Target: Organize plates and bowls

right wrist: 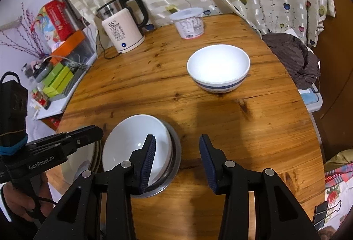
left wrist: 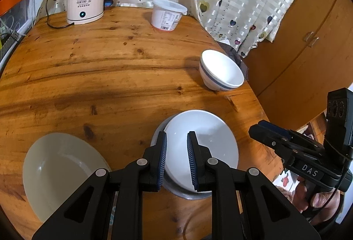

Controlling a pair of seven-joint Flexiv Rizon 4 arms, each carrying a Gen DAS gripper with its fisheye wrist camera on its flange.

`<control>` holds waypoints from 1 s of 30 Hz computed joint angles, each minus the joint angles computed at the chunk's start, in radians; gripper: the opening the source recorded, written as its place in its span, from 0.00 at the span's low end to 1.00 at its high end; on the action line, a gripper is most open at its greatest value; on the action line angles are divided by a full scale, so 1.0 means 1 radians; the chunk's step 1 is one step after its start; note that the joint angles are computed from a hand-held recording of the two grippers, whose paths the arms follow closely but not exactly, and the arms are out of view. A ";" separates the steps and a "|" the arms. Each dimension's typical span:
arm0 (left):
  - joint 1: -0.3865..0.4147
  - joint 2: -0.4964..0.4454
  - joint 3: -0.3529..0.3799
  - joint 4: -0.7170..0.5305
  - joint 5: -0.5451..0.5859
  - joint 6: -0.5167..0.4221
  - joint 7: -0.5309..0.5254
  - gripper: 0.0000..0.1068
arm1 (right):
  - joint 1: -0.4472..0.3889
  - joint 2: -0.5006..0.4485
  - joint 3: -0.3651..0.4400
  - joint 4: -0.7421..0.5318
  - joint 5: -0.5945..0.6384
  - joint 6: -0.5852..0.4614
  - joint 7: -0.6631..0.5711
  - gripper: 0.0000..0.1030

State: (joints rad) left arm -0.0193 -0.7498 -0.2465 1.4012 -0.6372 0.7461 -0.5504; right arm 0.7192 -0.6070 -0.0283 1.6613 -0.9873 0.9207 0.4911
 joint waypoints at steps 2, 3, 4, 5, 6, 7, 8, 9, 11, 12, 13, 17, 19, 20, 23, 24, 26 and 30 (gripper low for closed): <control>-0.005 -0.004 0.000 -0.009 0.007 -0.005 0.002 0.18 | -0.001 0.003 0.000 0.003 -0.001 -0.002 0.001 0.40; -0.007 -0.006 0.000 -0.013 0.011 -0.007 0.002 0.18 | -0.002 0.005 -0.001 0.006 -0.002 -0.002 0.003 0.40; -0.011 -0.008 0.001 -0.019 0.016 -0.009 0.001 0.18 | -0.003 0.007 -0.001 0.009 -0.003 -0.001 0.006 0.40; -0.014 -0.009 0.002 -0.022 0.020 -0.010 0.001 0.18 | -0.004 0.010 -0.001 0.014 -0.005 0.000 0.011 0.40; -0.015 -0.012 0.002 -0.026 0.023 -0.013 0.001 0.18 | -0.006 0.012 0.000 0.017 -0.005 0.000 0.014 0.40; -0.018 -0.015 0.003 -0.032 0.028 -0.016 -0.001 0.18 | -0.007 0.014 0.000 0.019 -0.006 0.000 0.016 0.40; -0.021 -0.018 0.003 -0.039 0.031 -0.019 -0.003 0.18 | -0.008 0.016 0.001 0.023 -0.006 -0.002 0.020 0.40; -0.022 -0.020 0.003 -0.042 0.033 -0.019 -0.004 0.18 | -0.010 0.018 0.001 0.026 -0.007 -0.002 0.022 0.40; -0.027 -0.027 0.004 -0.056 0.039 -0.023 -0.012 0.18 | -0.014 0.024 0.002 0.034 -0.010 -0.004 0.031 0.40; -0.028 -0.030 0.004 -0.061 0.041 -0.024 -0.013 0.18 | -0.016 0.028 0.002 0.040 -0.012 -0.006 0.036 0.40; -0.028 -0.032 0.004 -0.064 0.043 -0.025 -0.014 0.18 | -0.018 0.031 0.003 0.042 -0.013 -0.008 0.039 0.40; -0.040 -0.047 0.006 -0.095 0.058 -0.031 -0.025 0.18 | -0.028 0.047 0.004 0.065 -0.026 -0.011 0.063 0.40; -0.047 -0.056 0.006 -0.114 0.068 -0.035 -0.030 0.18 | -0.037 0.055 0.006 0.077 -0.034 -0.011 0.075 0.40; -0.050 -0.061 0.006 -0.125 0.072 -0.041 -0.035 0.18 | -0.041 0.058 0.007 0.082 -0.036 -0.010 0.080 0.40; -0.061 -0.081 0.007 -0.162 0.087 -0.056 -0.048 0.18 | -0.053 0.068 0.010 0.098 -0.047 -0.009 0.097 0.40; -0.067 -0.089 0.008 -0.177 0.093 -0.064 -0.054 0.18 | -0.057 0.073 0.010 0.106 -0.052 -0.008 0.105 0.40; -0.075 -0.103 0.009 -0.205 0.104 -0.082 -0.065 0.18 | -0.065 0.081 0.012 0.117 -0.061 -0.007 0.122 0.40; -0.092 -0.133 0.011 -0.265 0.123 -0.131 -0.090 0.18 | -0.084 0.098 0.017 0.146 -0.076 -0.001 0.158 0.40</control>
